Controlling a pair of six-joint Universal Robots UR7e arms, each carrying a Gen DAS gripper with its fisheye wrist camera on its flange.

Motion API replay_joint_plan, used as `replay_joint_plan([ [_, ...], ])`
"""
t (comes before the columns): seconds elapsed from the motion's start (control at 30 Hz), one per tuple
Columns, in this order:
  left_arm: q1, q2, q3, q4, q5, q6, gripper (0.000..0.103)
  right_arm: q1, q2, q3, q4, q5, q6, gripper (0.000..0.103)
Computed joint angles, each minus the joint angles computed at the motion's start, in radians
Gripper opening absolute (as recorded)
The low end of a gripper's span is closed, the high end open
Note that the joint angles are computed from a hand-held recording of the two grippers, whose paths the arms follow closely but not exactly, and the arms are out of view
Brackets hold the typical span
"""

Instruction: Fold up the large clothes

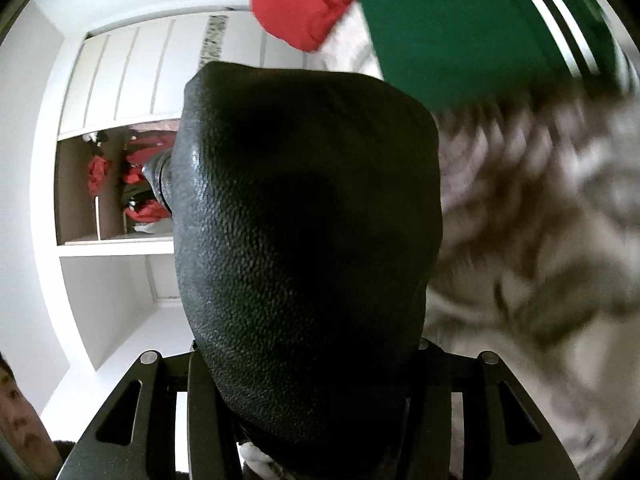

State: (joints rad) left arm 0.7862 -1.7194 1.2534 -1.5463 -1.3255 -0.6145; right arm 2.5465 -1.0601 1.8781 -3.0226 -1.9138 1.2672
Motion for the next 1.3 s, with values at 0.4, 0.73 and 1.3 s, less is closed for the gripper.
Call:
replay_joint_plan([
  [0.4, 0.128, 0.380, 0.043, -0.408, -0.131, 0.227, 0.046, -0.418, -0.215, -0.166, 0.355, 0.218, -0.410, 0.048],
  [0.73, 0.153, 0.468, 0.026, -0.237, -0.071, 0.397, 0.057, -0.648, -0.299, -0.052, 0.515, 0.244, -0.436, 0.067],
  [1.3, -0.037, 0.390, 0.008, -0.111, 0.414, 0.669, 0.094, -0.177, 0.011, -0.632, 1.918, -0.563, 0.430, 0.085],
])
